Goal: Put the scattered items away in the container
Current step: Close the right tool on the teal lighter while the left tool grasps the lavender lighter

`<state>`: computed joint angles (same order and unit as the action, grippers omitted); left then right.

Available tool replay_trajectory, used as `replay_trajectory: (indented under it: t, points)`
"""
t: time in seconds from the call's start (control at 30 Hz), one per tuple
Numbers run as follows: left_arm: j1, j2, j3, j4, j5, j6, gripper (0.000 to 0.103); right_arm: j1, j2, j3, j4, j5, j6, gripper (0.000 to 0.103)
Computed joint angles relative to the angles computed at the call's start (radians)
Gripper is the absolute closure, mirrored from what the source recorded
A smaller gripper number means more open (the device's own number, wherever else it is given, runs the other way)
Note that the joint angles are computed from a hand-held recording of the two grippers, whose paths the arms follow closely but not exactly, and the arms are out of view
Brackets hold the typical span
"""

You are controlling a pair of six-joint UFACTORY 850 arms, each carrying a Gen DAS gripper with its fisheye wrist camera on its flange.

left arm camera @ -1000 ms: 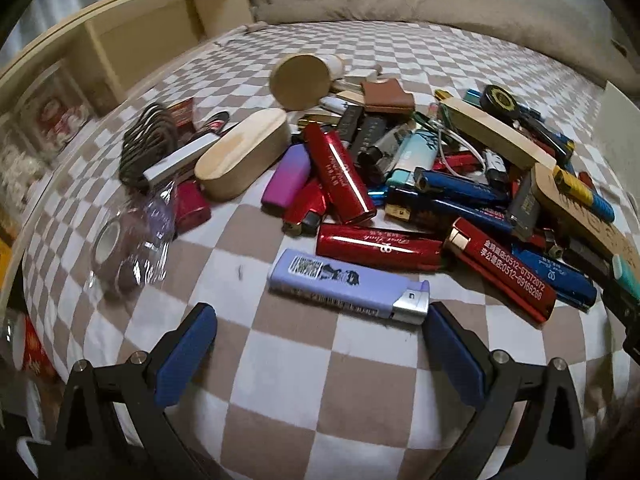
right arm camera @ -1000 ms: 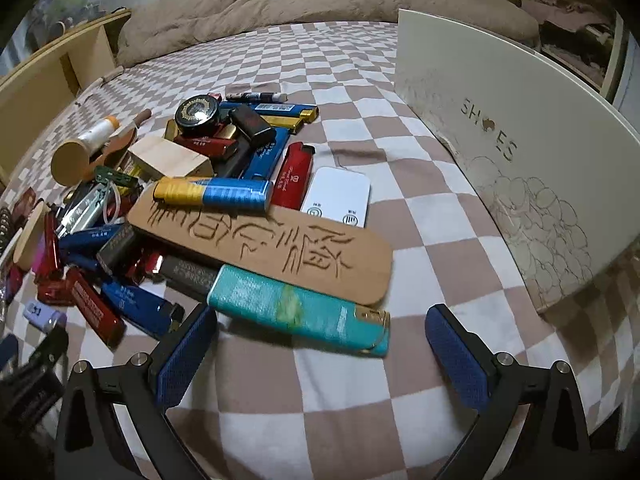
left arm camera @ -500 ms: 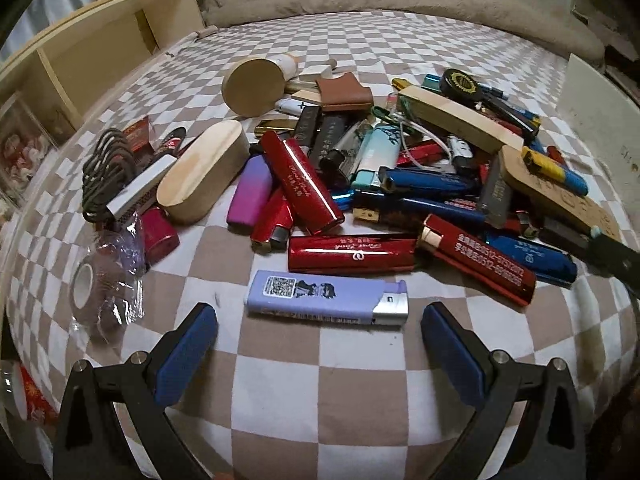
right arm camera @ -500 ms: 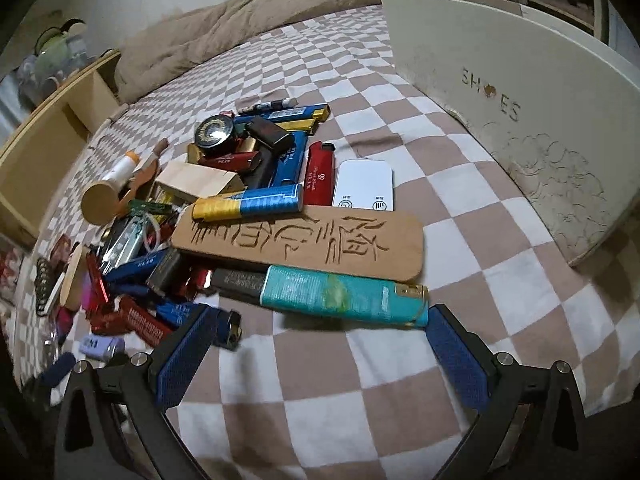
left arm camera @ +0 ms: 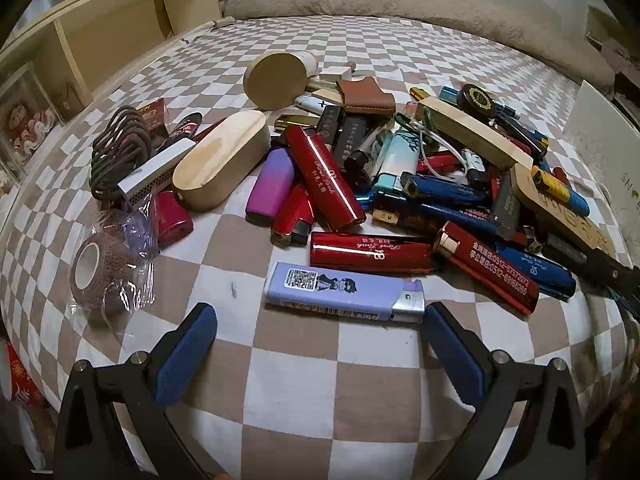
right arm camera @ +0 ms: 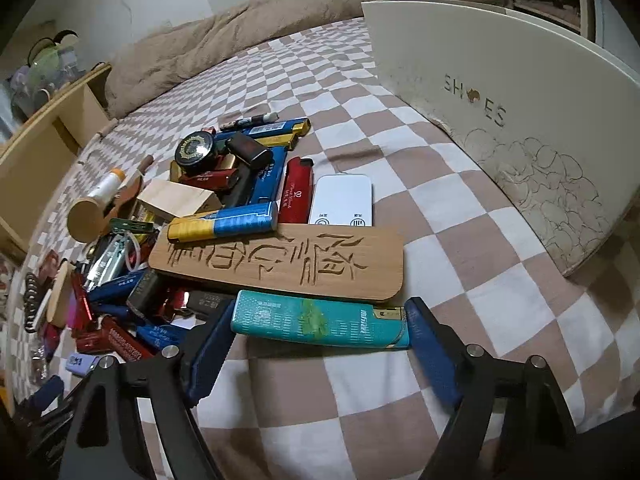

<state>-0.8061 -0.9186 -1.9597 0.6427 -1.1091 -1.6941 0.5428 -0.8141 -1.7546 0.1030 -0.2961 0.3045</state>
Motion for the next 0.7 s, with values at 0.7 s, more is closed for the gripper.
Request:
replay_trajectory:
  t: [0.7]
  points:
    - [0.008, 0.007, 0.014, 0.002, 0.031, -0.025, 0.010, -0.009, 0.029, 0.052, 0.178, 0.021, -0.211, 0.019]
